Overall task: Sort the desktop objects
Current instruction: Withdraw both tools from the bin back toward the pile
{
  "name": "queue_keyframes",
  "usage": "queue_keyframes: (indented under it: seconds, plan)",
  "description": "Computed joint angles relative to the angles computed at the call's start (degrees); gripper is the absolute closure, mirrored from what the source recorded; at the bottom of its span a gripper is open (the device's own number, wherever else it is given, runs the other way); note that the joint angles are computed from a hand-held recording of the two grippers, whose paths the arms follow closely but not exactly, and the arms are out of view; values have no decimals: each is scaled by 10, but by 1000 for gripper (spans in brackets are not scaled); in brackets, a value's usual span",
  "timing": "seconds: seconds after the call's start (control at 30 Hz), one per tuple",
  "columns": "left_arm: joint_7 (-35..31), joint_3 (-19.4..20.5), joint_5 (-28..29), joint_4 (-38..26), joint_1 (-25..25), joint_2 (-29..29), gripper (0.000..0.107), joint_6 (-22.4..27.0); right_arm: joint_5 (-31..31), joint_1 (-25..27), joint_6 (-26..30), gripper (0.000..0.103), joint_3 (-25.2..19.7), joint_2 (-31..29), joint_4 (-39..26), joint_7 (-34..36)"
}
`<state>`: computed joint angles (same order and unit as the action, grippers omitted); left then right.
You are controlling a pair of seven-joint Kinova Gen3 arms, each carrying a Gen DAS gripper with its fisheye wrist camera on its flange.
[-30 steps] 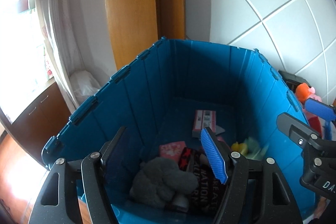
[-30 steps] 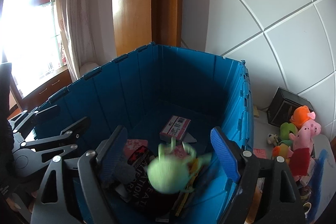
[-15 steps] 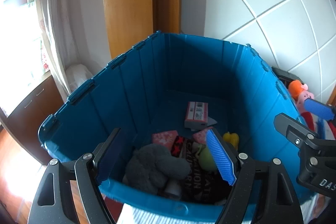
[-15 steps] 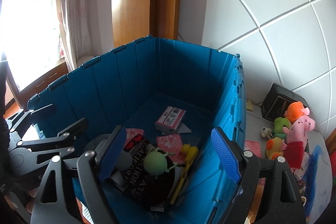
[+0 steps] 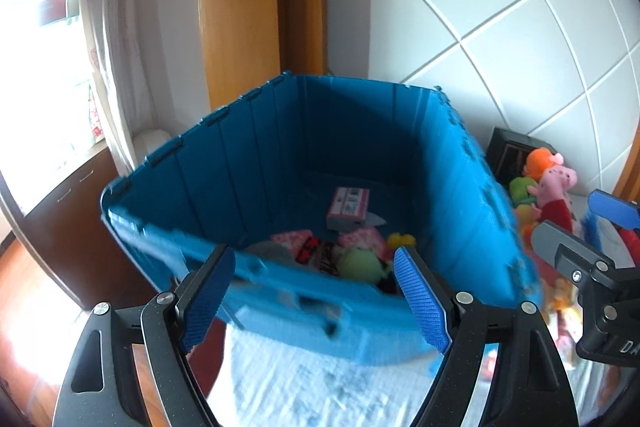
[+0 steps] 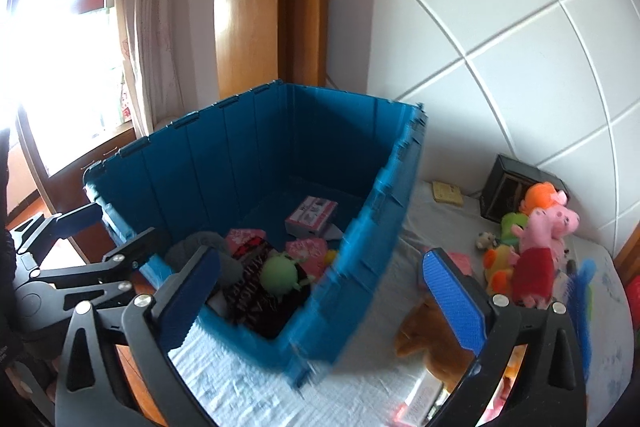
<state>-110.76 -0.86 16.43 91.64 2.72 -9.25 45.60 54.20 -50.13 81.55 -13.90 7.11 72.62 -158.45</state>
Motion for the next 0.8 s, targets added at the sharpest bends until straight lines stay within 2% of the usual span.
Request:
queue_keyframes:
  seconds: [0.1,0.27,0.43,0.63,0.8]
  plan:
    - [49,31,-34,34,3,-37,25,-5,-3,-5,9,0,-17,-41,53,-29]
    - [134,83,-87,86,18,-95,25,-1,-23,11,29,0,-72,-115,144,-81]
    - [227,167,-136,126,38,-140,25,23,-74,32,72,0,-129,-208,233,-150]
    - [321,262,-162,144,74,-154,25,49,-161,71,151,0,-201,-310,300,-212]
    - [382,337,-193,146,100,-129,25,55,-233,115,184,0,-227,-390,344,-242]
